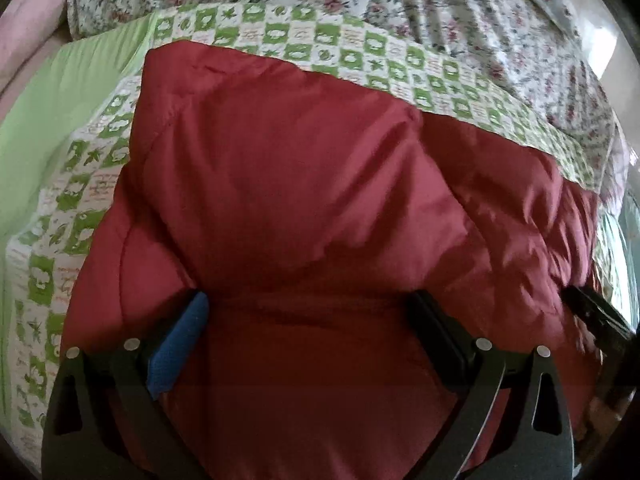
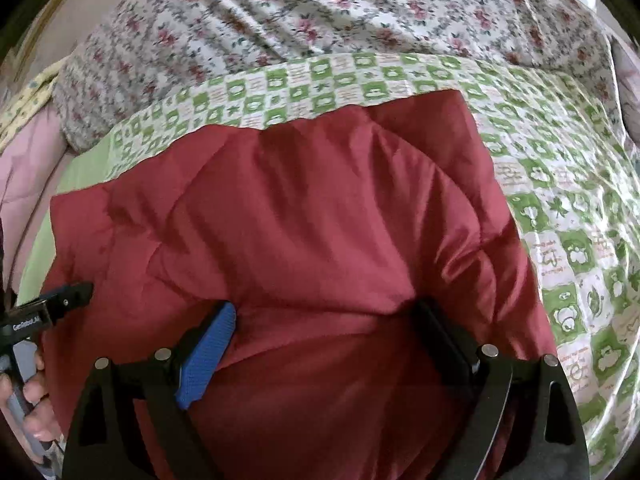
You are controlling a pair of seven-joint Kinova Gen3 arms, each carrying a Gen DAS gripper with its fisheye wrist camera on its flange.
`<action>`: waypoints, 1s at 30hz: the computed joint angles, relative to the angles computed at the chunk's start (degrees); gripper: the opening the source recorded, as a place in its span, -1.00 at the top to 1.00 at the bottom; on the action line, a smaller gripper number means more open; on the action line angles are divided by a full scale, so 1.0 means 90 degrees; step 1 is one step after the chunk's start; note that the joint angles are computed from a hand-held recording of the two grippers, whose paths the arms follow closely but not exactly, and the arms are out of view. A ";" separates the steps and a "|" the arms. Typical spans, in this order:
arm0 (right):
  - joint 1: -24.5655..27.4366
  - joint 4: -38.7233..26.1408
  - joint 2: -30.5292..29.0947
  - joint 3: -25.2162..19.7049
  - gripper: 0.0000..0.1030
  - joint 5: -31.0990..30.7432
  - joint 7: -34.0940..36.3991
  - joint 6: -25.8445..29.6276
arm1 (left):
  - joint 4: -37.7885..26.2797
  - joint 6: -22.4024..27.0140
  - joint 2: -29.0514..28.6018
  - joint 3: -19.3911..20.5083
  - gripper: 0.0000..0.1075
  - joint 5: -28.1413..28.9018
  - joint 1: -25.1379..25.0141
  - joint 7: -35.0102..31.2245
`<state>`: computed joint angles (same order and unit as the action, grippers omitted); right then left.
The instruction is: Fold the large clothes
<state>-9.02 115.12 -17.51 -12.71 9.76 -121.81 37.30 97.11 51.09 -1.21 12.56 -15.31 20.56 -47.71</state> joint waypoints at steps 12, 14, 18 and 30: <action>0.0031 0.0202 -0.0052 0.0104 -0.79 -0.0163 0.0028 -0.0315 | 0.0094 -0.0002 -0.0242 -0.0034 -0.85 -0.0012 0.0094 -0.0111; 0.0115 0.0211 -0.0047 0.0001 -0.79 -0.0089 -0.0084 -0.0329 | 0.0262 0.0007 -0.0533 0.0104 -0.85 -0.0109 0.0062 -0.0028; 0.0134 0.0192 -0.0065 -0.0037 -0.78 -0.0055 -0.0158 -0.0290 | 0.0598 0.0161 -0.1079 0.0563 -0.85 -0.0339 -0.0010 0.0261; -0.0398 -0.0280 -0.0482 0.0100 -0.81 -0.0536 0.0561 0.0426 | 0.0156 0.0345 -0.0740 0.0573 -0.85 -0.0031 -0.0444 -0.0221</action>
